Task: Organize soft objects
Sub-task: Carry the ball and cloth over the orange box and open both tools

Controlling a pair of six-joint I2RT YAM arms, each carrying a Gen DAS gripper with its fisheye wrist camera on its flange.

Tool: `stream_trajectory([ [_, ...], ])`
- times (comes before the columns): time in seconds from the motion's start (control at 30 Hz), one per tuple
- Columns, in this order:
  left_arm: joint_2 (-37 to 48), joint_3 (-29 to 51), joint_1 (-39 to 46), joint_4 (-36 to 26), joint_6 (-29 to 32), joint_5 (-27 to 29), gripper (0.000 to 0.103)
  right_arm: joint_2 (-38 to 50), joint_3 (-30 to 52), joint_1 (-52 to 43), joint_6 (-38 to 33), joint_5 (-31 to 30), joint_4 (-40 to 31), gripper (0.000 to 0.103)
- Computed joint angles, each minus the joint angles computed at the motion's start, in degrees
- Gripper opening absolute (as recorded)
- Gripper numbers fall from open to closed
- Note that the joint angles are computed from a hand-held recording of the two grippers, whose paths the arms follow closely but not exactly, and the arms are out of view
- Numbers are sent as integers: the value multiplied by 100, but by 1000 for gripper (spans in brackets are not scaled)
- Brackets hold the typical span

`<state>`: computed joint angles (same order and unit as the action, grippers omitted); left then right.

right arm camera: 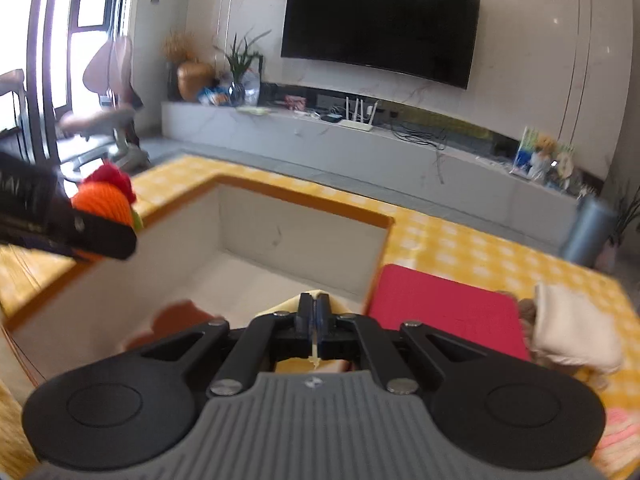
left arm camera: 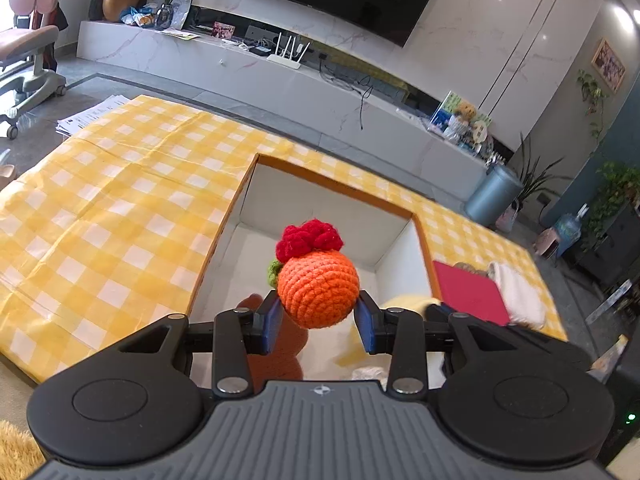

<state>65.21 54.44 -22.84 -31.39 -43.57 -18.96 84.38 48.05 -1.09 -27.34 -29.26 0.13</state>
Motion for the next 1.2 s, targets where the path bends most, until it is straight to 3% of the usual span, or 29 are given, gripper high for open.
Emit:
stream_trajectory([
  [0.2, 193, 189, -366, -194, 373, -342, 44, 99, 123, -308, 13, -247, -183, 0],
  [0.23, 209, 214, -434, -195, 395, -392, 44, 39, 26, -311, 30, -222, -5, 4],
  [0.33, 300, 244, -559, -169, 417, -498, 44, -104, -221, -288, 155, 34, 504, 34],
  [0.5, 479, 177, -643, 211, 826, -493, 44, -237, -192, -572, 493, -327, 415, 42],
  [0.67, 1006, 279, -601, 489, 998, -570, 44, -402, -327, -743, 575, -377, 484, 45],
  [0.87, 1401, 318, -532, 619, 890, -236, 44, -367, -237, -826, 774, -377, 348, 45],
  [1.0, 1557, 415, -658, 513, 1117, -474, 45, -394, -263, -853, 782, -373, 379, 45],
  [1.03, 1540, 438, -686, 479, 1132, -517, 47, -405, -265, -852, 766, -355, 372, 45],
  [1.1, 1453, 378, -714, 554, 1178, -492, 63, -405, -258, -901, 750, -366, 378, 45],
  [1.13, 1397, 330, -736, 634, 1230, -479, 78, -413, -247, -916, 748, -372, 355, 45],
  [1.2, 1310, 257, -855, 743, 1339, -656, 83, -410, -233, -986, 765, -424, 354, 45],
])
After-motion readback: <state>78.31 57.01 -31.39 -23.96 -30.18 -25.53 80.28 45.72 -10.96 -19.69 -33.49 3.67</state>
